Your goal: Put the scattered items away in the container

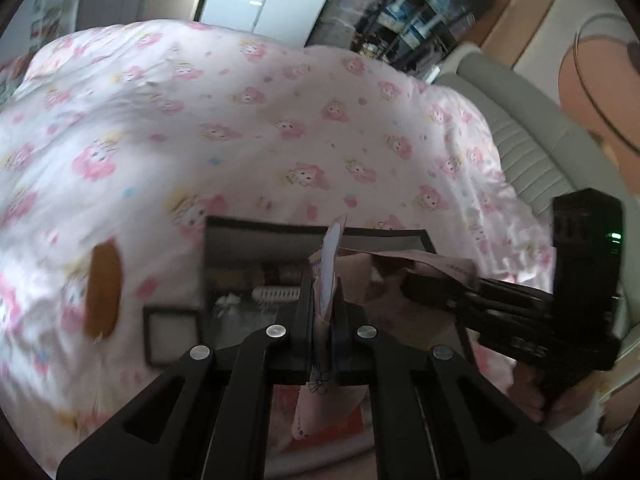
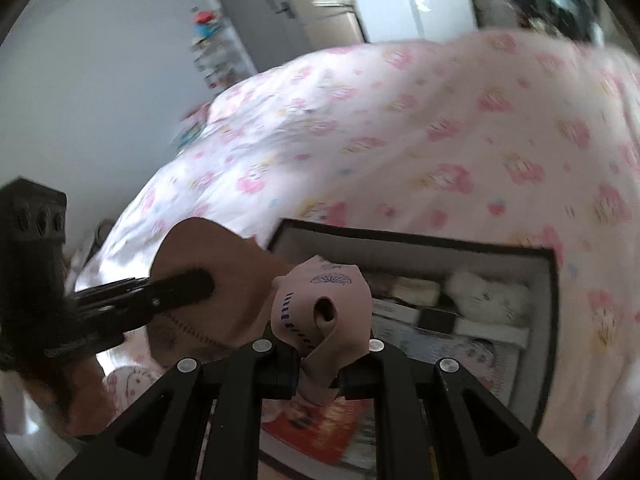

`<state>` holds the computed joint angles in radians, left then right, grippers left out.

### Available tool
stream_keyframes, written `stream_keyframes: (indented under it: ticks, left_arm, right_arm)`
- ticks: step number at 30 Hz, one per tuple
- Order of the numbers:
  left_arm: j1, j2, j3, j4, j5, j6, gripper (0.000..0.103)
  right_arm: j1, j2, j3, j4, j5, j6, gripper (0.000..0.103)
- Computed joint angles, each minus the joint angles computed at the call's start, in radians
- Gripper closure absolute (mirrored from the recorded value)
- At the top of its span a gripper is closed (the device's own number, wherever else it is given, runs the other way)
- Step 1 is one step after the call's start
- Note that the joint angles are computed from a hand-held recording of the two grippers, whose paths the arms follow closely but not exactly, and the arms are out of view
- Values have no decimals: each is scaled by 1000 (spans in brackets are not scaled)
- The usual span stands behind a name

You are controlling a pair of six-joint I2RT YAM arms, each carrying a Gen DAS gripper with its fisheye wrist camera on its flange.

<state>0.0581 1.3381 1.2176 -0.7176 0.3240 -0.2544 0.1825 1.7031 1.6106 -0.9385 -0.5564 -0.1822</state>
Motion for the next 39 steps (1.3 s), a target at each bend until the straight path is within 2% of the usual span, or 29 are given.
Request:
stream_keyframes:
  ticks: [2,6,8,10,14,17,20,21,23,25,27,30,33,35,37,39]
  left_arm:
    - [-1,70,17,51,36,-10,99]
    - [-32,219,98,83,31,-23,99]
    - [-48,278,145,50,6,-43,99]
    - [-91,354,247,-69,-106,-57,99]
    - [-114,348,242,-64,-158,-33,98]
    - [-54,356,192,-52,-76,-54,98]
    - [-35,325,144,-26,-78,-39,97]
    - [-34,309,131,-18,-87,-32,97]
    - [-15,281,108,8,-75,-35,97]
    - [1,271,92,30,-36,-30,95]
    - [2,282,93,33,-20,-23,88]
    - [-11,293,84,40,-2,-6,88]
    - [-19,327,102,30,52,-2,88]
    - [-20,383,134,-16,87,-19,88]
    - [-26,408,140,-42,61,-41,88]
    - [-36,407,137,-50,-6,-62,89]
  right_arm:
    - [-18,15,2,33,58,-1,92]
    - [-56,96,45,45,76,77,92]
    - [-54,124,56,43,90,85,92]
    - [-45,159,76,33,97,88,92]
    - [-41,199,97,-8,107,88,92]
    - [-60,202,104,-41,119,103,91]
    - [-62,173,86,-7,173,105,88]
    - [-57,127,43,52,208,118,86]
    - [-52,63,-11,122,212,120,76]
    - [-50,17,-44,151,168,104,60]
    - [-44,13,-47,146,183,104,59]
    - [-58,50,-31,122,234,124,59]
    - [-84,68,-17,95,150,100,60]
    - [-69,93,5,54,103,60,60]
    - [-36,107,14,18,100,39,60]
    - [-8,145,31,-28,119,8,60]
